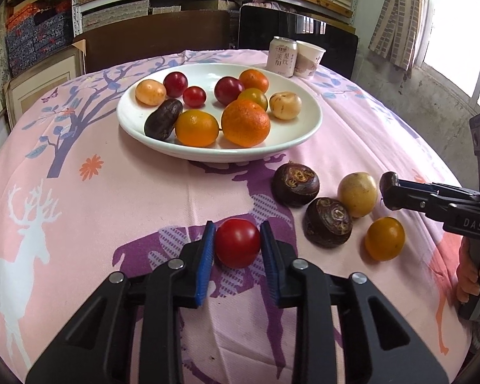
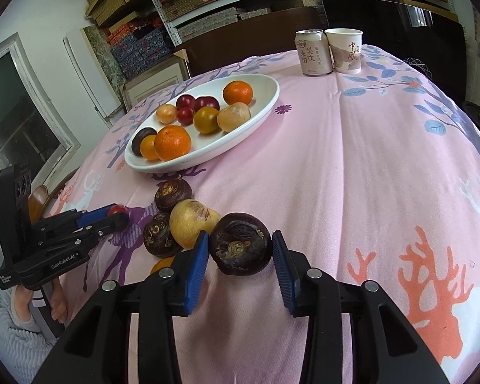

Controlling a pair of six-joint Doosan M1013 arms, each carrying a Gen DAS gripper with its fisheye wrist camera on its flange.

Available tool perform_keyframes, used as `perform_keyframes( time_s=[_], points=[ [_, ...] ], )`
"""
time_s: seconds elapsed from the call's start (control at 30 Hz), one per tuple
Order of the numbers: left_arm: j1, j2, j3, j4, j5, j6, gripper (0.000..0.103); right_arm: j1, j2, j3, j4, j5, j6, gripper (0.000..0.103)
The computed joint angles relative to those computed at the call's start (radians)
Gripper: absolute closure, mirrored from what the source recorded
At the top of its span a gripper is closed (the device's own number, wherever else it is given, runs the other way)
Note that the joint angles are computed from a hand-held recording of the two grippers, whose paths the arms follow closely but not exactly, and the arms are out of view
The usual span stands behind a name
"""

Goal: Organize fruits
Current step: 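Grasp the red tomato with the left tool while the right tool grasps a dark purple fruit, then lower the red tomato and dark purple fruit onto the plate, opening both tools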

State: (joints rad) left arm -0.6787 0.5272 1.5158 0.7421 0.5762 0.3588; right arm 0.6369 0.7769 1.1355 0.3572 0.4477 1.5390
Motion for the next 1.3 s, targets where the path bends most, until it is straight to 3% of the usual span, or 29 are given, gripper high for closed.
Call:
perform_keyframes(
  time_s=[0.2,0.33,0.53,0.7,0.73,0.77,0.8,0.83,0.87,0.97,1.03,1.1,1.3],
  points=[
    [-0.004,-0.034,0.028,0.118,-0.038,-0.129,0.075,-0.014,-0.024,0.044,0.141,-0.081,-0.079,0.062],
    [0.020,-0.048,0.011,0.129,-0.062,-0.152,0.075,-0.027,-0.020,0.012,0.286,-0.049,-0.179,0.062],
    [0.073,-0.021,-0.083,0.118,-0.064,-0.135,0.075,-0.004,0.044,-0.165,0.088,0.018,-0.057,0.063],
    [0.108,0.058,-0.199,-0.021,-0.031,0.029,0.074,0.007,0.150,-0.345,-0.025,0.094,0.063,0.063],
    [0.114,0.077,-0.223,-0.057,-0.022,0.068,0.072,0.008,0.167,-0.373,-0.054,0.109,0.093,0.062],
    [0.120,0.092,-0.239,-0.087,-0.020,0.095,0.061,0.008,0.183,-0.399,-0.075,0.124,0.110,0.061],
    [0.123,0.103,-0.247,-0.094,-0.019,0.095,0.048,0.007,0.187,-0.401,-0.076,0.121,0.111,0.054],
    [0.125,0.110,-0.252,-0.101,-0.013,0.101,0.042,0.003,0.182,-0.385,-0.050,0.098,0.093,0.043],
    [0.127,0.115,-0.254,-0.112,-0.007,0.114,0.034,0.000,0.172,-0.363,-0.027,0.067,0.080,0.040],
    [0.134,0.112,-0.240,-0.126,-0.019,0.104,0.032,-0.008,0.142,-0.306,0.037,-0.002,0.049,0.040],
    [0.136,0.102,-0.222,-0.112,-0.039,0.061,0.028,-0.013,0.120,-0.266,0.098,-0.040,0.013,0.034],
    [0.128,0.090,-0.202,-0.055,-0.033,-0.006,0.019,-0.016,0.108,-0.240,0.121,-0.055,0.000,0.033],
    [0.080,0.041,-0.125,0.084,-0.006,-0.105,0.012,-0.026,0.094,-0.207,0.203,-0.028,-0.045,0.032]
  ],
)
